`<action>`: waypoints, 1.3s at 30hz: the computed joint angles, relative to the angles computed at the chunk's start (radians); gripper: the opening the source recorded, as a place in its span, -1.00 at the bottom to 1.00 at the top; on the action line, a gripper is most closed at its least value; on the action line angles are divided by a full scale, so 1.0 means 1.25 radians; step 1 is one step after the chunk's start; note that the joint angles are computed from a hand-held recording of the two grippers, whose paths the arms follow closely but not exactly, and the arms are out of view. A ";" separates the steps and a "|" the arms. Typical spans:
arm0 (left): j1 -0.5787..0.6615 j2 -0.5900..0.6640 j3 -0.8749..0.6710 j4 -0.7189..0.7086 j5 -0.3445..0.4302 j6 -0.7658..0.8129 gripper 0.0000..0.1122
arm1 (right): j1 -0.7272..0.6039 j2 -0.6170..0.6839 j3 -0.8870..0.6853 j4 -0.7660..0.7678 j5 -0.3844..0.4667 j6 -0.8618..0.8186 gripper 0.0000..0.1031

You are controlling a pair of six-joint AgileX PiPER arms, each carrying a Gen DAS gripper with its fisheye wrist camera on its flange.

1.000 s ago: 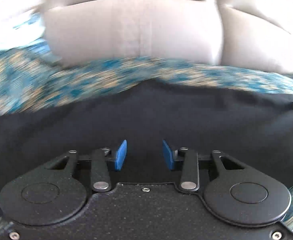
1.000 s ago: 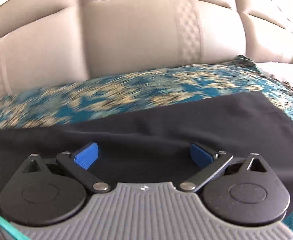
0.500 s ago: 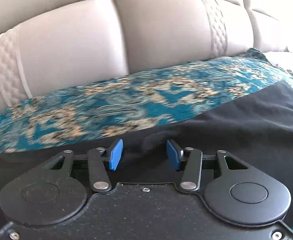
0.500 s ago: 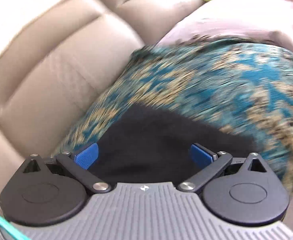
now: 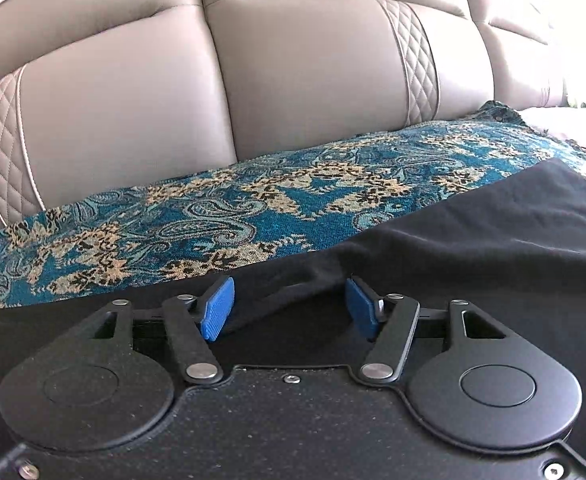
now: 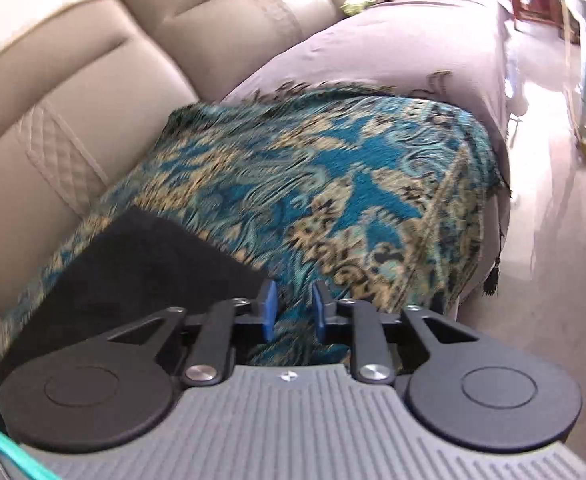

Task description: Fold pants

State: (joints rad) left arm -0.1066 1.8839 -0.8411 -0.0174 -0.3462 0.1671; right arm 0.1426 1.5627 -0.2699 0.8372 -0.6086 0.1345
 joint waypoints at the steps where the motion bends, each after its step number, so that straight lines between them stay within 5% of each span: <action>1: -0.002 0.003 0.008 -0.007 -0.018 0.011 0.09 | 0.014 -0.003 -0.001 0.006 -0.001 -0.012 -0.50; 7: -0.005 0.008 0.024 -0.025 -0.056 0.022 0.15 | 0.088 0.040 -0.056 0.107 -0.023 -0.157 -0.36; 9: -0.003 0.008 0.025 -0.017 -0.058 0.013 0.16 | 0.071 0.044 -0.049 0.039 -0.033 -0.084 -0.64; 15: 0.005 0.010 0.026 0.013 -0.063 -0.016 0.22 | 0.059 0.059 -0.021 -0.016 -0.124 0.040 -0.67; 19: 0.012 0.012 0.025 0.052 -0.064 -0.053 0.28 | 0.158 0.080 -0.059 0.248 -0.228 -0.148 -0.95; 22: 0.012 0.013 0.026 0.050 -0.066 -0.052 0.30 | 0.138 0.081 -0.089 0.359 -0.222 -0.217 -0.87; 26: 0.017 0.013 0.027 0.074 -0.069 -0.076 0.31 | 0.145 0.048 -0.059 0.196 -0.214 -0.095 -0.63; 27: 0.018 0.013 0.027 0.079 -0.070 -0.080 0.32 | 0.160 0.046 -0.067 0.150 -0.210 -0.090 -0.39; 29: 0.018 0.013 0.028 0.080 -0.071 -0.083 0.32 | 0.201 0.057 -0.116 0.069 -0.184 -0.112 -0.06; 33: 0.027 -0.006 0.036 0.091 -0.055 -0.117 0.28 | 0.261 0.150 -0.299 -0.118 -0.051 -0.189 0.19; 36: 0.078 -0.053 0.085 0.264 -0.064 -0.250 0.26 | 0.308 0.233 -0.446 -0.159 0.054 -0.297 0.19; 39: 0.127 -0.081 0.140 0.325 -0.104 -0.253 0.26 | 0.326 0.299 -0.555 -0.191 0.171 -0.332 0.19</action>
State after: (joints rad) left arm 0.0517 1.7825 -0.6664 0.3893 -0.4763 -0.1498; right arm 0.5498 1.9365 -0.9642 0.5991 -0.3944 -0.2804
